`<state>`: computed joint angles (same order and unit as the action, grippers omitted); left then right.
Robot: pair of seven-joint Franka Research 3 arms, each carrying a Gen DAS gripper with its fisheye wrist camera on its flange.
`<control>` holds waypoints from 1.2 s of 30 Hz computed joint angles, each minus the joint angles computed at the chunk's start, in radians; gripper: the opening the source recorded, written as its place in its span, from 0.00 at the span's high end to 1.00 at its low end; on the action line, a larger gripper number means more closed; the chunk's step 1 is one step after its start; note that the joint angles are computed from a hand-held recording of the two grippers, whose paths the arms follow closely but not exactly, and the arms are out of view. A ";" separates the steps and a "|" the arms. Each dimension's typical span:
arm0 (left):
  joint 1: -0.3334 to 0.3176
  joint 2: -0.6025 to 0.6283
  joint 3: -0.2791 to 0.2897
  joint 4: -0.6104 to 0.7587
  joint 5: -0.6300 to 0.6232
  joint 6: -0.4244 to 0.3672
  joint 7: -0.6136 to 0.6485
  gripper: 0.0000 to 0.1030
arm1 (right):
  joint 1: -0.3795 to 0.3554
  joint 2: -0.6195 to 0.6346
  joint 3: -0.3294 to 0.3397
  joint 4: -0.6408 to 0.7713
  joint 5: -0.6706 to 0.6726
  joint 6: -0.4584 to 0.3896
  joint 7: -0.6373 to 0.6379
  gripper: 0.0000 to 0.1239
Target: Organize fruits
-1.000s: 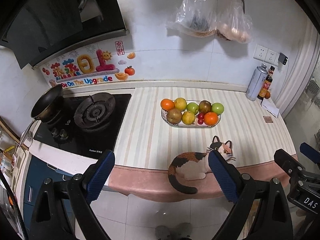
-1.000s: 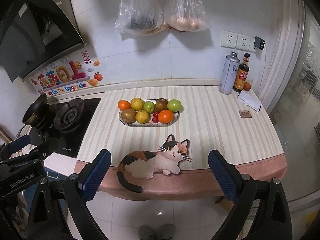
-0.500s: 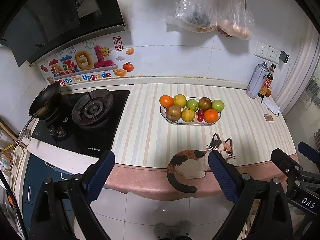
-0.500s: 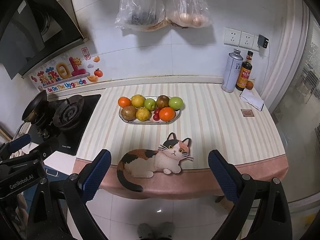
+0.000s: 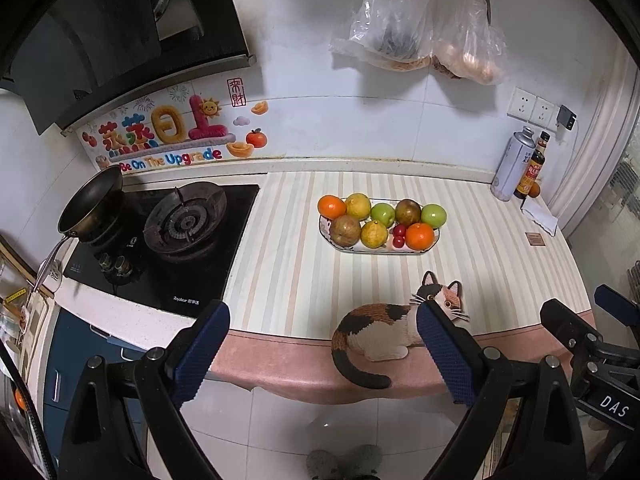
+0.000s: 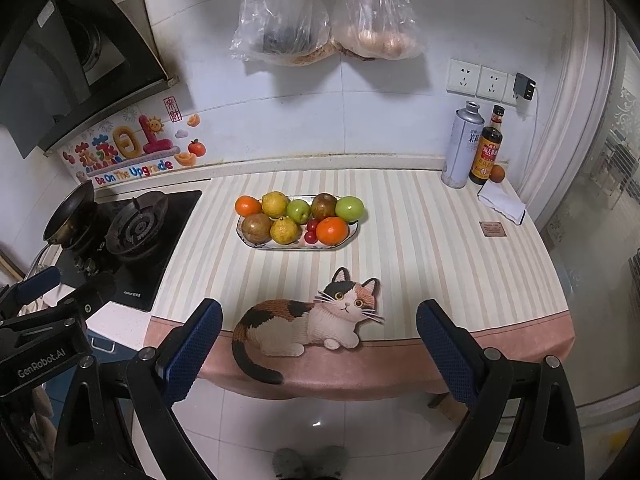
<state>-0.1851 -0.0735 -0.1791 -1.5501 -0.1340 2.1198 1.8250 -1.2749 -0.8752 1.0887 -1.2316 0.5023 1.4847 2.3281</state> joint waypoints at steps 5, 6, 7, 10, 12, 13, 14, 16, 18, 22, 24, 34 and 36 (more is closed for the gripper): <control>-0.004 -0.004 -0.003 -0.003 0.005 0.006 -0.007 0.07 | -0.001 0.000 -0.005 -0.001 -0.010 0.002 -0.014 0.19; -0.003 -0.004 -0.002 -0.004 0.004 0.006 -0.006 0.07 | 0.000 0.000 -0.006 -0.001 -0.012 0.003 -0.017 0.19; -0.003 -0.004 -0.002 -0.004 0.004 0.007 -0.004 0.07 | 0.004 0.002 -0.010 -0.001 -0.014 0.001 -0.020 0.19; -0.006 -0.009 -0.004 -0.007 0.007 0.011 -0.008 0.07 | 0.006 0.004 -0.009 -0.002 -0.018 0.002 -0.018 0.19; -0.008 -0.013 -0.004 -0.011 0.007 0.013 -0.010 0.07 | 0.008 0.004 -0.007 -0.003 -0.018 0.004 -0.015 0.19; -0.009 -0.011 -0.005 -0.009 0.009 0.014 -0.013 0.07 | 0.008 0.005 -0.006 -0.002 -0.019 0.004 -0.015 0.20; -0.009 -0.013 -0.004 -0.013 0.009 0.015 -0.012 0.07 | 0.009 0.006 -0.008 -0.002 -0.020 0.003 -0.017 0.20; -0.009 -0.018 -0.003 -0.016 0.007 0.015 -0.013 0.07 | 0.013 0.006 -0.010 -0.004 -0.022 0.006 -0.018 0.20; -0.011 -0.019 -0.004 -0.019 0.012 0.022 -0.017 0.07 | 0.019 0.008 -0.012 -0.006 -0.026 0.008 -0.017 0.19; -0.012 -0.022 -0.002 -0.018 0.011 0.017 -0.018 0.07 | 0.030 0.013 -0.016 -0.013 -0.036 0.015 -0.020 0.20; -0.013 -0.023 -0.003 -0.016 0.012 0.015 -0.021 0.07 | 0.035 0.018 -0.014 -0.016 -0.043 0.019 -0.019 0.19; -0.015 -0.028 -0.002 -0.018 0.010 0.014 -0.021 0.07 | 0.047 0.029 -0.008 -0.018 -0.061 0.020 -0.006 0.19; -0.017 -0.030 -0.004 -0.017 0.010 0.013 -0.026 0.07 | 0.050 0.032 -0.010 -0.018 -0.065 0.019 -0.006 0.19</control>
<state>-0.2020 -0.1033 -0.1827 -1.5671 -0.1238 2.1328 1.7986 -1.2247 -0.8430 1.0790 -1.2501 0.4370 1.5040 2.3225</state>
